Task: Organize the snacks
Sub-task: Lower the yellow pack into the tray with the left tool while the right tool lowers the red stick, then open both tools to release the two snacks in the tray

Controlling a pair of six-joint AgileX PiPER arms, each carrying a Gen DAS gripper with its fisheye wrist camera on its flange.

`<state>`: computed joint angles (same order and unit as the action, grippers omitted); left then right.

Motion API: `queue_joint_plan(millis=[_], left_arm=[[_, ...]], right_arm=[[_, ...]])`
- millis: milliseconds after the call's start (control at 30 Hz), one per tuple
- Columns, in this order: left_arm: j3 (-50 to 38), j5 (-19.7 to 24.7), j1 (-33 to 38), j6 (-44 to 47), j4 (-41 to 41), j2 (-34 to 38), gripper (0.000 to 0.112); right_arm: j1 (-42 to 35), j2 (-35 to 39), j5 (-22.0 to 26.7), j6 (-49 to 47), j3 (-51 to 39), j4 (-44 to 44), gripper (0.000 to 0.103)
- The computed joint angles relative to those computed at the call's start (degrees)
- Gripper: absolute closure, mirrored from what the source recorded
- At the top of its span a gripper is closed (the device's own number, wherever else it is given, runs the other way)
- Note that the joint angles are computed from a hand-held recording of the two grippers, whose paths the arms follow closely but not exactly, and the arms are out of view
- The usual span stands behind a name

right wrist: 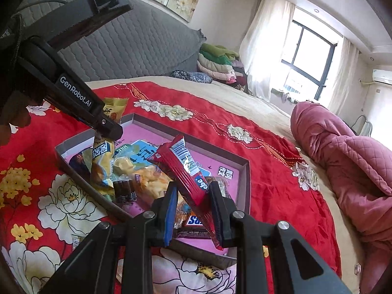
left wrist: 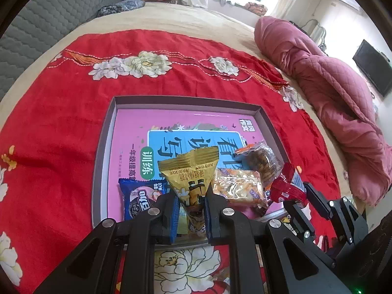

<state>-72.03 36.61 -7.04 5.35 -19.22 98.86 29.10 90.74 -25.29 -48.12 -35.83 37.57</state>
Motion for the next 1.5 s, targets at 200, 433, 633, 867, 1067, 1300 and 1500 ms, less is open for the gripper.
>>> queue_joint_plan(millis=[200,433,633,867,1067,1300,1500], left_arm=[[0.0,0.0,-0.3,-0.8,1.0,0.4,0.095],[0.2,-0.2,-0.5,-0.9,1.0,1.1,0.095],[0.3,-0.2,-0.2,-0.8,0.4,1.2,0.095],[0.1,0.6,1.0,0.3,-1.9,1.5,0.079],[0.6,1.1,1.4,1.1,-3.0,0.7,0.077],[0.7,1.5,1.8,1.4,-3.2,-0.1,0.059],[2.0,1.4,2.2,2.0,-3.6,-1.8,0.058]], right_arm=[[-1.2,0.6,0.5,2.3,-0.3,-1.9,0.077],[-5.9,1.7,4.7,14.6,-1.8,-12.7,0.077],[-9.6,3.9,9.3,29.7,-4.1,-26.0,0.076],[-10.5,4.4,10.0,35.7,-4.2,-30.5,0.075],[-11.6,3.2,10.8,43.0,-3.8,-36.8,0.068],[-14.6,0.1,11.4,62.6,-2.0,-54.6,0.058],[-16.7,-2.5,12.4,81.8,-0.7,-72.4,0.051]])
